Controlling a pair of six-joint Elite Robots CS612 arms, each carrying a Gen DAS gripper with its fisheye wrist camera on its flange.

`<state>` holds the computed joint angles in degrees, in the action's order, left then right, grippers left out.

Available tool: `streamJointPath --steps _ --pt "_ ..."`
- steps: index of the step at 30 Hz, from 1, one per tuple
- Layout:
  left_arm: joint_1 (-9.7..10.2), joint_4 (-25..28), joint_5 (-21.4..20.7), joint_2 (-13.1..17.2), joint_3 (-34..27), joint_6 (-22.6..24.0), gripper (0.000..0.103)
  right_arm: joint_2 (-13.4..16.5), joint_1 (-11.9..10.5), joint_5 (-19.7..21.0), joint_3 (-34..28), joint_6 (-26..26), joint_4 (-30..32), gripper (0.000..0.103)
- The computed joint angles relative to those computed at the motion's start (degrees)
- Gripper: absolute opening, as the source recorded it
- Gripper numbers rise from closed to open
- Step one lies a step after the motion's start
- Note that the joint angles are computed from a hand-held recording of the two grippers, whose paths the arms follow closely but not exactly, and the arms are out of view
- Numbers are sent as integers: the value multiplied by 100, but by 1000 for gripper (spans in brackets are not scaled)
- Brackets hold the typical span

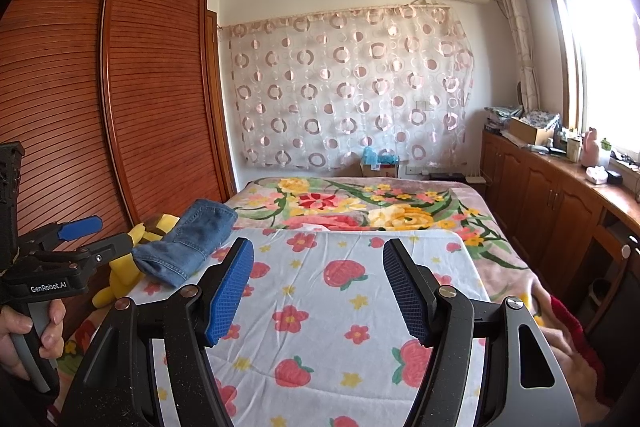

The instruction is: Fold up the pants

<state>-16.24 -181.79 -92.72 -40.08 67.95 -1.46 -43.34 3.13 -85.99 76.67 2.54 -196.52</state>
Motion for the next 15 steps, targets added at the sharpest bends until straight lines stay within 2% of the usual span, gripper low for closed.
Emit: streamJointPath --steps 15 --pt "2 -3 1 -1 7 14 92 3 13 -56 28 20 -55 69"
